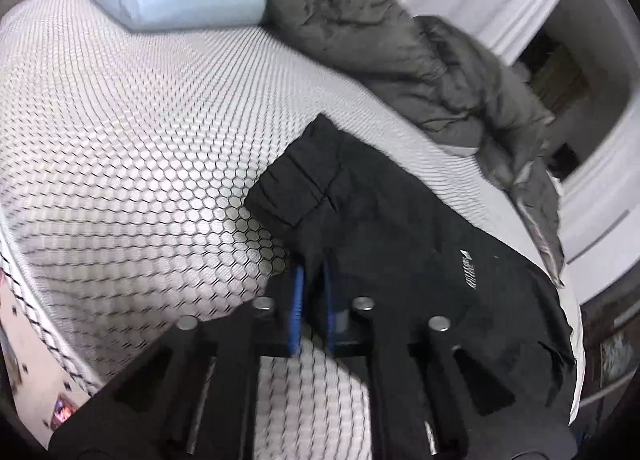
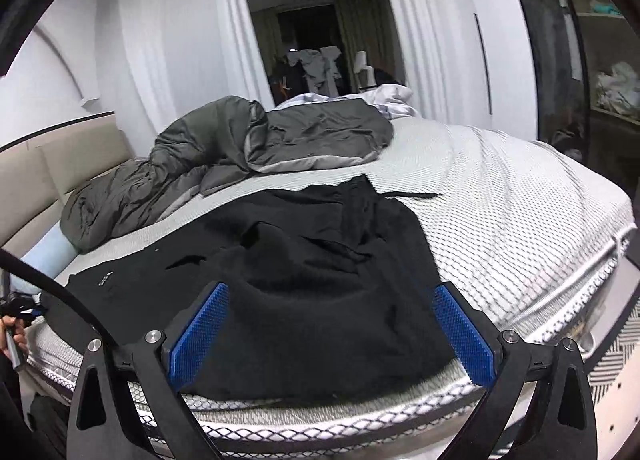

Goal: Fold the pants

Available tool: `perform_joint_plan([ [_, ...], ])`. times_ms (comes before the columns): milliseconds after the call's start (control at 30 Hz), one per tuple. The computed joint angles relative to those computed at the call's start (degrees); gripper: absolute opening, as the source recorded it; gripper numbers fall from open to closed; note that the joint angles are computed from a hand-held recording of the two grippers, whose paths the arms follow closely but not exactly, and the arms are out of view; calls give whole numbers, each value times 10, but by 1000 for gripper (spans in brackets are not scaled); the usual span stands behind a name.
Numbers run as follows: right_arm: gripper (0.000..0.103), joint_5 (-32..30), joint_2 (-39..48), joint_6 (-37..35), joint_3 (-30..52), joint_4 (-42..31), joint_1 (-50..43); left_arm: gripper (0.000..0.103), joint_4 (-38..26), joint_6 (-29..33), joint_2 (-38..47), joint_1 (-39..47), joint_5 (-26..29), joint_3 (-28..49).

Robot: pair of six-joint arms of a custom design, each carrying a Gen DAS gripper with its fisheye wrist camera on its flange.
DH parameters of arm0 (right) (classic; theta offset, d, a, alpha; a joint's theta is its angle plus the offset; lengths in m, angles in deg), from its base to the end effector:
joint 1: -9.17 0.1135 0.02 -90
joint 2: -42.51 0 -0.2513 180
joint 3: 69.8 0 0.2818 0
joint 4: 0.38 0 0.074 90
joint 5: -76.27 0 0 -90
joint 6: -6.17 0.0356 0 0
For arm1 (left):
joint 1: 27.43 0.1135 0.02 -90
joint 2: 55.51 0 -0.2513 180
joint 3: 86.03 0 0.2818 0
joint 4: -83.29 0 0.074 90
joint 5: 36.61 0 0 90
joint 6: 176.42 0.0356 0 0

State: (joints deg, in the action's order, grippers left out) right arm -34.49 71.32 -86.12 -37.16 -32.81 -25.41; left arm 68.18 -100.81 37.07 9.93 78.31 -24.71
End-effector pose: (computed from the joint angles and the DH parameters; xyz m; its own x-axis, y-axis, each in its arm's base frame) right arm 0.1514 -0.0890 0.2021 -0.4048 0.2336 -0.8841 0.2585 0.9566 0.1345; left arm 0.2837 0.1978 0.1414 -0.4779 -0.6484 -0.5926 -0.4522 0.7600 -0.4669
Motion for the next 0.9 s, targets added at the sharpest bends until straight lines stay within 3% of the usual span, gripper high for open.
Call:
perform_joint_plan([
  [100, 103, 8, -51, 1, -9, -45, -13, 2, 4, 50, -66, 45, 37, -64],
  [233, 103, 16, -110, -1, -19, -97, -25, 2, -39, 129, -115, 92, 69, -109],
  [333, 103, 13, -98, -5, -10, -97, -24, 3, -60, 143, -118, 84, 34, -111],
  [367, 103, 18, -92, -9, -9, -91, -20, 3, -98, 163, -157, 77, 30, -132],
  [467, 103, 20, -49, -6, -11, -57, -15, 6, -127, 164, -211, 48, -16, -164],
  [533, 103, 0, -13, -2, -14, -30, -21, 19, -143, 170, -250, 45, -39, -181],
  [600, 103, -6, 15, -12, -11, -12, -24, 49, -152, 159, -295, 47, -55, -190],
  [633, 103, -5, 33, -17, -7, 1, -23, 71, -156, 153, -318, 48, -61, -191],
  [667, 103, -8, 54, -22, 0, 14, -23, 83, -151, 146, -330, 44, -69, -184],
  [767, 103, -42, 125, -27, 30, 53, -29, 89, -140, 145, -312, 19, -83, -135],
  [900, 103, -43, 210, -36, 77, 83, -12, 93, -140, 135, -136, -45, -98, 22],
])
